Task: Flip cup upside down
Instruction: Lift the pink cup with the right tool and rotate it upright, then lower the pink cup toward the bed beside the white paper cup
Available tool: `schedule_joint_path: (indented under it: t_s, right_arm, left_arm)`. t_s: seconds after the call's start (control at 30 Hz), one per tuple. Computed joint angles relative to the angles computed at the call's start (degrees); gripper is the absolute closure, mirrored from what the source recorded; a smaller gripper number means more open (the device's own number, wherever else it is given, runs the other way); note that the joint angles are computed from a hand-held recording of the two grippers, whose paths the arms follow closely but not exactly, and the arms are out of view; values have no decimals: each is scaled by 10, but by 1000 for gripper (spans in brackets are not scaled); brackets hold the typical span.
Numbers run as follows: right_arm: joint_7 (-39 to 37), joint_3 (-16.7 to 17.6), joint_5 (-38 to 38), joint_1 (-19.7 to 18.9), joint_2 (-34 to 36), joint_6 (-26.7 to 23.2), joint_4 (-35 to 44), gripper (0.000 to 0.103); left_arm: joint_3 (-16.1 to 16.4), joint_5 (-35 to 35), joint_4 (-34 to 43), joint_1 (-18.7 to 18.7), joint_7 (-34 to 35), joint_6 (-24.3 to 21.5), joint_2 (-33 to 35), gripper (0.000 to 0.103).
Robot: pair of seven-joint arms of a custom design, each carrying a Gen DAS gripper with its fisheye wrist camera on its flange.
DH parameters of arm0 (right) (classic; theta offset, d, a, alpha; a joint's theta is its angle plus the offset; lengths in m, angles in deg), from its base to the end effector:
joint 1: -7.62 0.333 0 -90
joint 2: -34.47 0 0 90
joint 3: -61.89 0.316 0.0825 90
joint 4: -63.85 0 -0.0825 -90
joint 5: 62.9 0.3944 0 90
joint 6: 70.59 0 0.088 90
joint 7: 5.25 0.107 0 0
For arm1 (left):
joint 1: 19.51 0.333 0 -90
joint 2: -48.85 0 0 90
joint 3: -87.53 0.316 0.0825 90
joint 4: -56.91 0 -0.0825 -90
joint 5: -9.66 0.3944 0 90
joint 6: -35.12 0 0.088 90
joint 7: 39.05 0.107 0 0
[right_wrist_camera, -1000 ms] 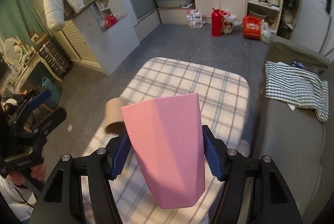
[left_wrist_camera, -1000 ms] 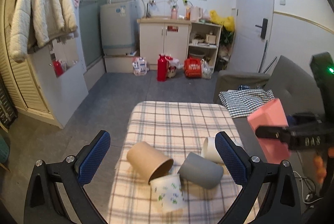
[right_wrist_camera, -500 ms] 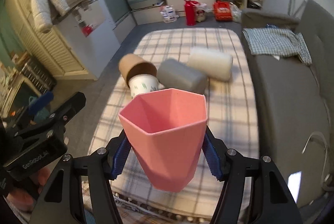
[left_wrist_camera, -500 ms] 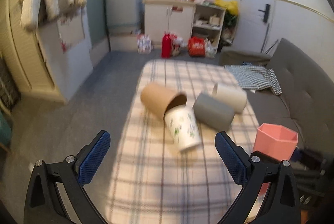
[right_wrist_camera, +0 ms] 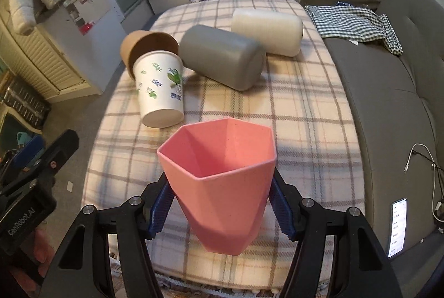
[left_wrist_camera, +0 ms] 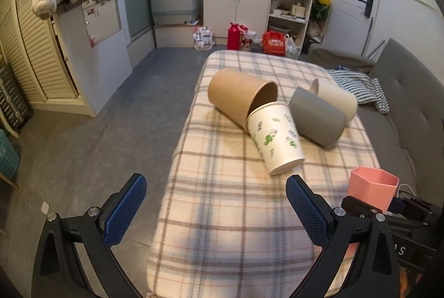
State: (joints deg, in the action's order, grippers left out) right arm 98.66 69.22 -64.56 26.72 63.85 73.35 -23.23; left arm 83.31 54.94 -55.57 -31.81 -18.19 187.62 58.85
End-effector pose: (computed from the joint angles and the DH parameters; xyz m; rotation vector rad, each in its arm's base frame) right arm 0.6736 0.3158 0.4141 -2.0784 1.6890 -0.2340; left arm 0.6067 -0.1991 0.4324 -2.0436 1.4953 -0.6248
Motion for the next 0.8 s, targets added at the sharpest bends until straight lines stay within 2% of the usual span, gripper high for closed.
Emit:
schedule_joint_path:
  t_s: [0.43,0.5,0.53,0.57,0.67,0.8]
  right_arm:
    - [-10,0,0,0,53,9,52,39]
    - [-7,-2,-1,0,52,15,47,33]
    - [-4,-2,1,-2,46,26,36,22]
    - [-3,-1,4,-5,40,37,26,18]
    - [1,-3,3,-12,13,79,-15,18]
    - [41,-34,-38,-5,-30,136,-75,18]
  left_arm:
    - [1,-9,8,-10,13,-19,11,0]
    - [-1,1,10,-15,10,-28,10,0]
    - [-2,8,15,-20,6,-44,10,0]
    - [-3,12,15,-22,3,-49,9,0]
    - [-8,19,14,-24,-8,-46,5,0]
    - [-14,22,18,-29,-26,-33,5,0]
